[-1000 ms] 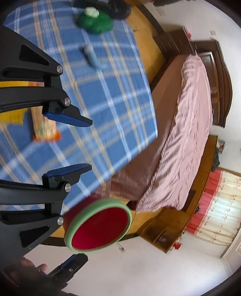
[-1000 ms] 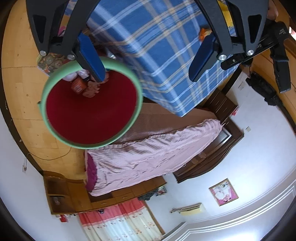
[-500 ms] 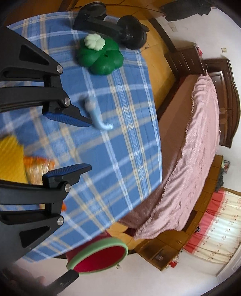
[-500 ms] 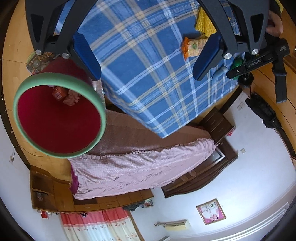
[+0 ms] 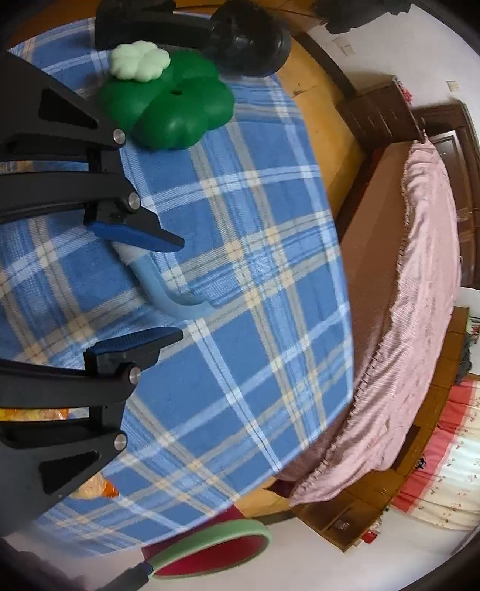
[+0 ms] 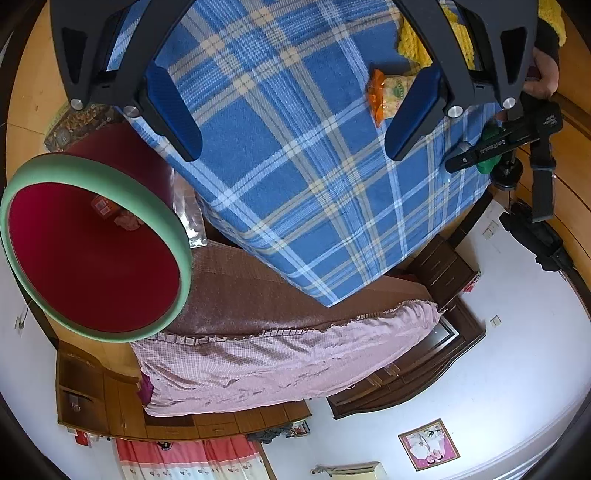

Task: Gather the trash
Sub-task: 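Move both tools back over the table and grasp the blue toy with the left gripper, then grasp the snack packet with the right gripper while the left gripper holds the blue toy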

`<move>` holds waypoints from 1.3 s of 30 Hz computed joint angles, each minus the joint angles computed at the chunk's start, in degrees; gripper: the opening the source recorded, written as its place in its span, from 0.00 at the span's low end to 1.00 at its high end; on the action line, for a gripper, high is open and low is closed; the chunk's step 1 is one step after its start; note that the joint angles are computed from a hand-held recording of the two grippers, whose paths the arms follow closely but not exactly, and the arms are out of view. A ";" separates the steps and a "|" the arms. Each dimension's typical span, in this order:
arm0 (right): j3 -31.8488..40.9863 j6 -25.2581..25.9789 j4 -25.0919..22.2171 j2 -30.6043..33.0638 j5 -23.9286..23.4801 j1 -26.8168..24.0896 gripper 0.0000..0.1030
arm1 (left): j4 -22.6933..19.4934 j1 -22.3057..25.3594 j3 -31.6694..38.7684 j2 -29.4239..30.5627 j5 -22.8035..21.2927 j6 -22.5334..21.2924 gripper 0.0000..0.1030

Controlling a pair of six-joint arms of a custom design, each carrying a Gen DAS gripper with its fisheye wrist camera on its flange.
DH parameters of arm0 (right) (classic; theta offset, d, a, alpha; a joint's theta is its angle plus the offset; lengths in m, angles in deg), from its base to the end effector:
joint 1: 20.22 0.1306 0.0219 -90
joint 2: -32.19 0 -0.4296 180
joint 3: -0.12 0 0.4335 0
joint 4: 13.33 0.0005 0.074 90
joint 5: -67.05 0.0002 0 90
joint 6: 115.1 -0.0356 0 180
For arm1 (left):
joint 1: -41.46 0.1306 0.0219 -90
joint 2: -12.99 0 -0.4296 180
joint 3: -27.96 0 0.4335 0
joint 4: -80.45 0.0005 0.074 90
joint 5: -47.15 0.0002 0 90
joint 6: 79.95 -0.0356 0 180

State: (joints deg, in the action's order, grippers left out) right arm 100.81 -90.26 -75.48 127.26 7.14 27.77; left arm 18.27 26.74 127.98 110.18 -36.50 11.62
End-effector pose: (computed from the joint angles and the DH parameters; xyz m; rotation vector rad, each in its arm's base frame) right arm 0.3810 0.3956 0.5134 0.5462 2.3279 0.2452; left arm 0.5446 -0.1477 0.4840 0.3392 2.5951 -0.2453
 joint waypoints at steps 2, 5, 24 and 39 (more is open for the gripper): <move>-0.15 0.09 0.18 0.04 -0.37 -0.12 0.98 | 0.34 -0.24 -0.36 0.14 -1.19 -0.41 0.40; -0.44 0.10 0.71 0.22 -1.15 -0.30 0.98 | 1.37 -0.36 -1.39 -0.55 -1.73 -1.10 0.40; 0.35 2.34 3.07 2.15 -4.85 1.26 0.98 | 5.39 5.06 -12.20 -12.78 8.99 12.50 0.15; 11.78 8.24 -0.59 12.57 -12.94 2.85 0.98 | 7.02 9.05 -18.77 -19.34 10.39 16.46 0.15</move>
